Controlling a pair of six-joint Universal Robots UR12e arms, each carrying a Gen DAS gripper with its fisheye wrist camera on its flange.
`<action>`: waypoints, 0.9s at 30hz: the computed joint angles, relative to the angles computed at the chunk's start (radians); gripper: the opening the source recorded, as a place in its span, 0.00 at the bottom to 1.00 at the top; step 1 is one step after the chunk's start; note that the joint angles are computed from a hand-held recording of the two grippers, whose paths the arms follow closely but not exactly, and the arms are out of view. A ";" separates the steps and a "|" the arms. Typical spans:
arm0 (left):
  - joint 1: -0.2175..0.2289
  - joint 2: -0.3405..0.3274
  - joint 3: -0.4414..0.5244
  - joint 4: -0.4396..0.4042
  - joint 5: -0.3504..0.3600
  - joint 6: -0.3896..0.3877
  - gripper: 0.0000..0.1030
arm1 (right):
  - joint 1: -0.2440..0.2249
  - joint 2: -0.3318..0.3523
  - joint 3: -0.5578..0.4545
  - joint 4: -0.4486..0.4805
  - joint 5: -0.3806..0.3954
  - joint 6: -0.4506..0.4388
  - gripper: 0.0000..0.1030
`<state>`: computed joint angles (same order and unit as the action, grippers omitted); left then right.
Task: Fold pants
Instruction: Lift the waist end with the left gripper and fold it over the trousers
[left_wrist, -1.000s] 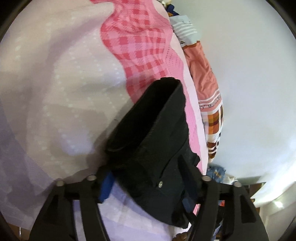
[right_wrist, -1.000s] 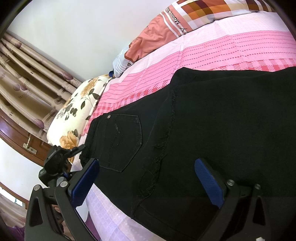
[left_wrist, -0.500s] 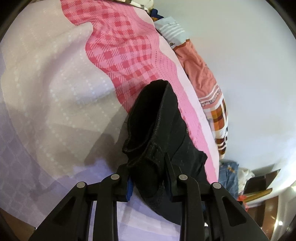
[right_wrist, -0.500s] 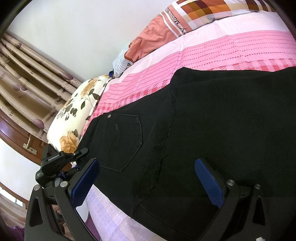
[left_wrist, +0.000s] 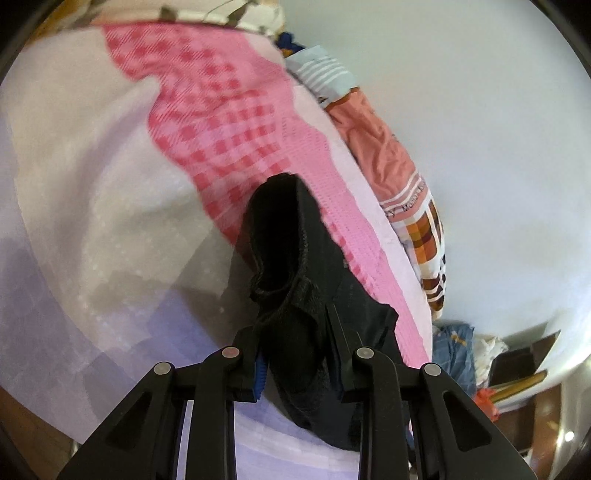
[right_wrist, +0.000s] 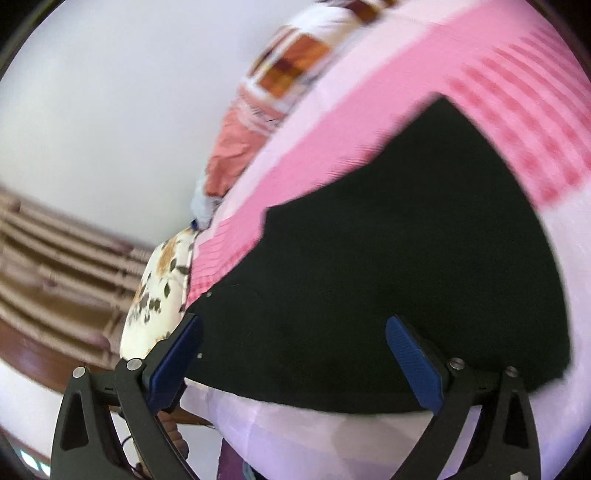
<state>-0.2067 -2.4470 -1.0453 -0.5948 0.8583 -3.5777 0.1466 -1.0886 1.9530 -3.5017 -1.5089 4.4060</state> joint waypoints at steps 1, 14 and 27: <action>-0.001 0.001 0.002 0.002 0.002 0.007 0.26 | -0.002 -0.003 0.011 -0.012 -0.011 0.017 0.96; -0.034 0.023 0.015 0.065 0.005 0.034 0.26 | -0.018 -0.017 0.044 -0.039 -0.050 0.052 0.96; -0.102 0.012 0.096 0.025 -0.043 0.175 0.26 | -0.040 -0.014 0.081 -0.100 -0.051 0.140 0.96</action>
<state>-0.3086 -2.4345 -0.9498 -0.5697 0.8155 -3.4029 0.1070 -1.1028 2.0337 -3.6018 -1.5601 4.5457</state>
